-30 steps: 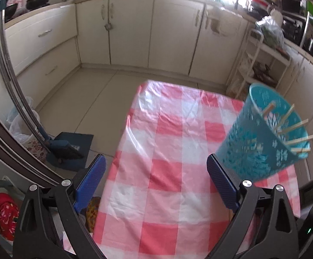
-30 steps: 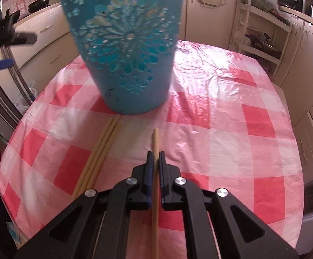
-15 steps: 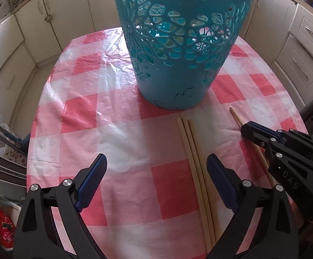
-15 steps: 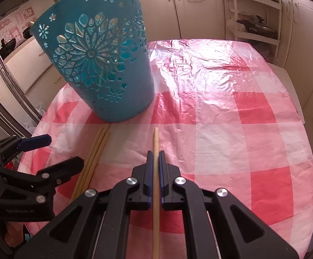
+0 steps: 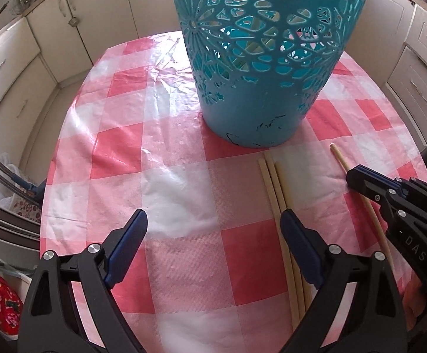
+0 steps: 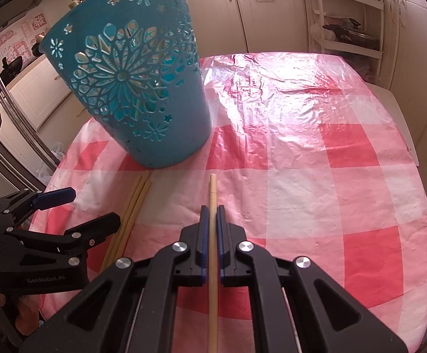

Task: Organize utensils
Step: 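Close the left tool on a wooden stick while the right tool holds its stick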

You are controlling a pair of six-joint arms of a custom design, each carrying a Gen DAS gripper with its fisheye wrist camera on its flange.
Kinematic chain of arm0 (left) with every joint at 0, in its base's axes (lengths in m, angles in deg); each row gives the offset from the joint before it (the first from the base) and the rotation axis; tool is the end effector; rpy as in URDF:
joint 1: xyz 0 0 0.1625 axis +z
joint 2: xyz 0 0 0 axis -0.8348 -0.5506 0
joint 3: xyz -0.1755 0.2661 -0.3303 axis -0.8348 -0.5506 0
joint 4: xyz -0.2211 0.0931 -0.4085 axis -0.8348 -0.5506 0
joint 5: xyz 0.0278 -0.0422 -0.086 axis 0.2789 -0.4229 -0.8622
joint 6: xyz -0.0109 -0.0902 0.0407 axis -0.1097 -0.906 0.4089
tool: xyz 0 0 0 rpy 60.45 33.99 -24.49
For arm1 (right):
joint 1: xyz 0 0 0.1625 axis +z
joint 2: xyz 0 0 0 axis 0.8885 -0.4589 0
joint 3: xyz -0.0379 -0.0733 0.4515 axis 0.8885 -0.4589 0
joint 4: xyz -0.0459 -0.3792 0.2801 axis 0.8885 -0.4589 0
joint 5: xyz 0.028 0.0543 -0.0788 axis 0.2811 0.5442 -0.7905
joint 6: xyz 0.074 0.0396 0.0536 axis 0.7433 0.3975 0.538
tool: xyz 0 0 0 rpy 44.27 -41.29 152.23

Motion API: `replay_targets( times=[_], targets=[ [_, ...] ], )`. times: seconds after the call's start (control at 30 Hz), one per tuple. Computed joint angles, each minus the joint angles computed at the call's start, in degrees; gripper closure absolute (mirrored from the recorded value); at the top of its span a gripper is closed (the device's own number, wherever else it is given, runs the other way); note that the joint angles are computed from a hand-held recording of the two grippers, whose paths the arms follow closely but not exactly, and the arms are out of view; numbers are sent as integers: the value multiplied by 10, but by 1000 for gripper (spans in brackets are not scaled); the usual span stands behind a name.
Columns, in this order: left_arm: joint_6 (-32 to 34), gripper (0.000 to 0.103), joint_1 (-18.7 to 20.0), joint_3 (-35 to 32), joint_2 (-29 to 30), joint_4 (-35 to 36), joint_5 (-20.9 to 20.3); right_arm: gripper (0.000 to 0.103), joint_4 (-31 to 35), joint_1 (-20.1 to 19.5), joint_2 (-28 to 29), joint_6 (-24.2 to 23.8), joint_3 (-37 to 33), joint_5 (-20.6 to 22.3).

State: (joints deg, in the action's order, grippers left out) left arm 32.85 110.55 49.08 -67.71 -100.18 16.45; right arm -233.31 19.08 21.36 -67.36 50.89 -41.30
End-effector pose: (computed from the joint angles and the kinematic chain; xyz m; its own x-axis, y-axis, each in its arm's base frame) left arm -0.3248 -0.8075 -0.0545 -0.6757 0.0132 -0.7370 0.3424 0.8911 -0.2979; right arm 0.0020 -0.7620 0.2709 -0.8360 -0.2786 0.4728 -0.4627 0.8211 -0.3343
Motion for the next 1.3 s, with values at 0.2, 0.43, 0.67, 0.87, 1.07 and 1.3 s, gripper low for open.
replay_targets(
  times=[0.2, 0.43, 0.67, 0.87, 1.07, 1.3],
  targets=[
    [-15, 17, 3, -12, 5, 5, 1, 97, -3, 0, -1, -2, 2, -1],
    [-26, 19, 9, -12, 2, 1, -23, 97, 0, 0, -1, -2, 0, 0],
    [-27, 22, 4, -22, 11, 26, -7, 97, 2, -1, -1, 0, -1, 2],
    [-22, 34, 5, -22, 10, 18, -4, 97, 0, -1, -1, 0, 0, 2],
    [31, 85, 3, -26, 16, -17, -26, 97, 1, -1, -1, -1, -1, 2],
    [46, 91, 3, -36, 22, -9, -34, 97, 1, -1, 1, 0, -1, 2]
  ],
)
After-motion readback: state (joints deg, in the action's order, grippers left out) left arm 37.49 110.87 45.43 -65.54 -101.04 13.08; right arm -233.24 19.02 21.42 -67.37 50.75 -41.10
